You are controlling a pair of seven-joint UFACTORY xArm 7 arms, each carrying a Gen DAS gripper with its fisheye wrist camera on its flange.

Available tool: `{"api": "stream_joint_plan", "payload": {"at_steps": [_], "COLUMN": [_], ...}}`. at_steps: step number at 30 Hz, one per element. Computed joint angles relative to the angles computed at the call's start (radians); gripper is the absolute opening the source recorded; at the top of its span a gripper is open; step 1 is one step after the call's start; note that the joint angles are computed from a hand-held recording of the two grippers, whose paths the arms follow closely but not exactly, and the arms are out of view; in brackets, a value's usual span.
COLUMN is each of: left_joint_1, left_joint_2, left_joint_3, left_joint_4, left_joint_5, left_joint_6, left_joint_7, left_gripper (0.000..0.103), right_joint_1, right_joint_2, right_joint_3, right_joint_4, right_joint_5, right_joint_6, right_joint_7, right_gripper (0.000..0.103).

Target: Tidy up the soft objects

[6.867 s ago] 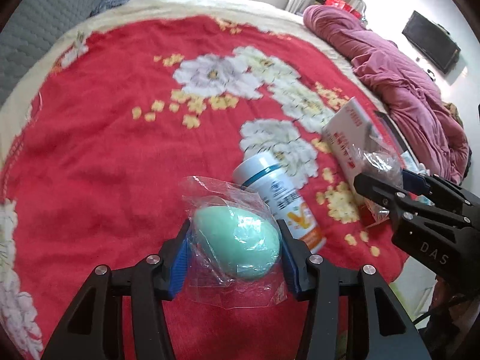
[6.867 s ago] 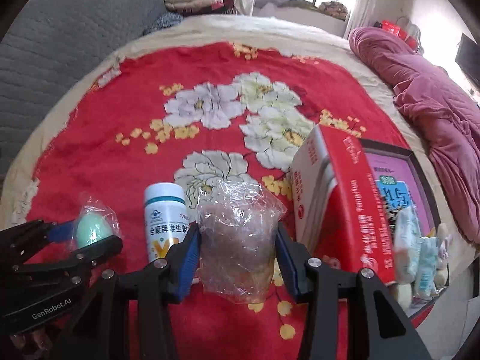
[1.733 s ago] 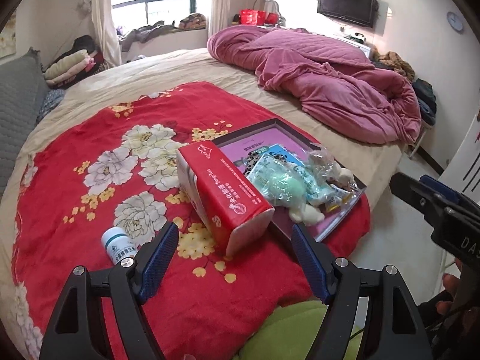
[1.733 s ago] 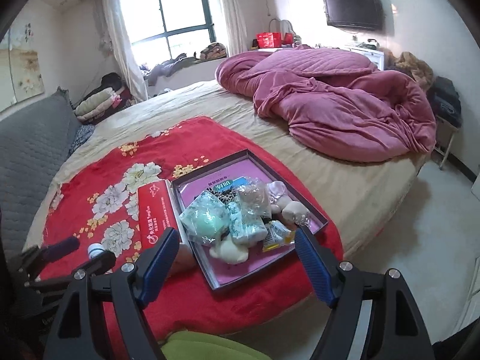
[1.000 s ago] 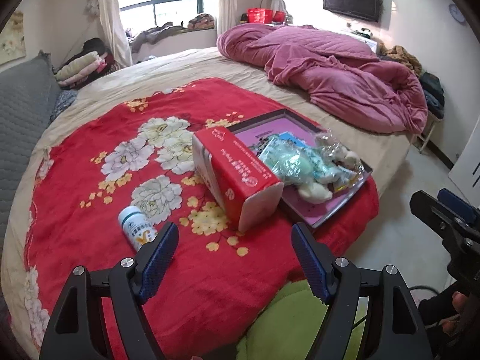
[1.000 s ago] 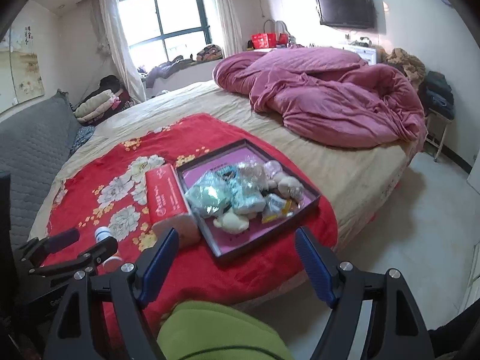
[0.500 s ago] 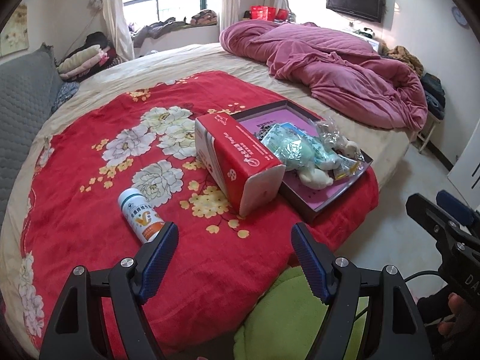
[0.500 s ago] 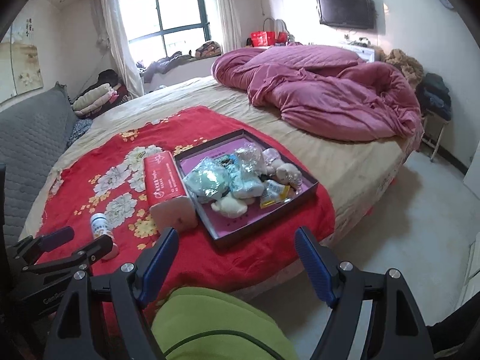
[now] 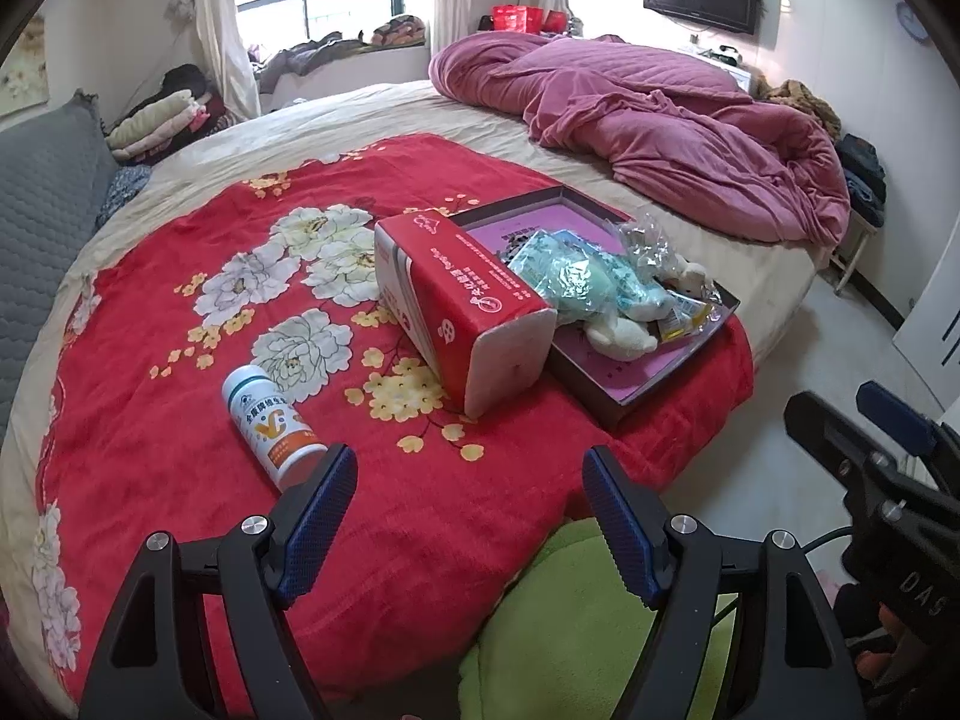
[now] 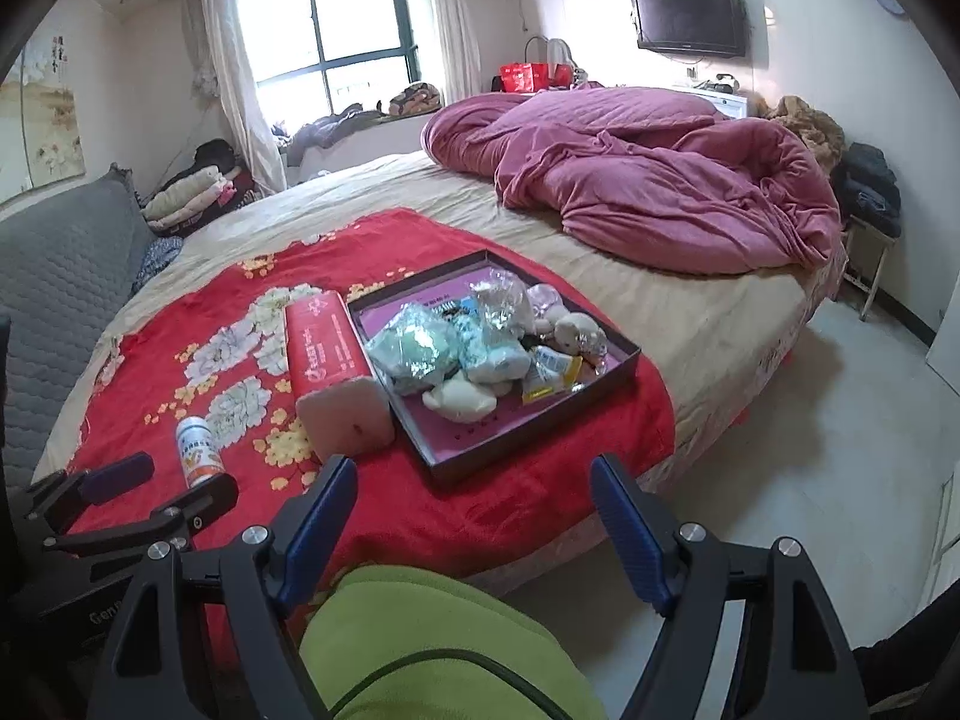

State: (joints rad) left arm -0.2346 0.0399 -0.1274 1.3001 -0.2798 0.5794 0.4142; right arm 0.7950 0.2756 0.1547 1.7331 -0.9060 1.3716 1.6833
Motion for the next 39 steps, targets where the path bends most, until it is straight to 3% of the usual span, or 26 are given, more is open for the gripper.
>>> {"api": "stream_joint_plan", "payload": {"at_steps": [39], "left_joint_1": [-0.001], "left_joint_2": [0.016], "left_joint_3": [-0.001], "left_joint_4": [-0.002], "left_joint_5": [0.057], "left_joint_6": [-0.016], "left_joint_7": [-0.052], "left_gripper": [0.079], "right_joint_1": [-0.006], "right_joint_2": [0.018], "right_joint_3": [-0.007], "right_joint_4": [0.004], "right_joint_5": [0.044], "right_joint_6": [-0.019], "right_joint_7": [-0.037], "right_gripper": [0.079]}}
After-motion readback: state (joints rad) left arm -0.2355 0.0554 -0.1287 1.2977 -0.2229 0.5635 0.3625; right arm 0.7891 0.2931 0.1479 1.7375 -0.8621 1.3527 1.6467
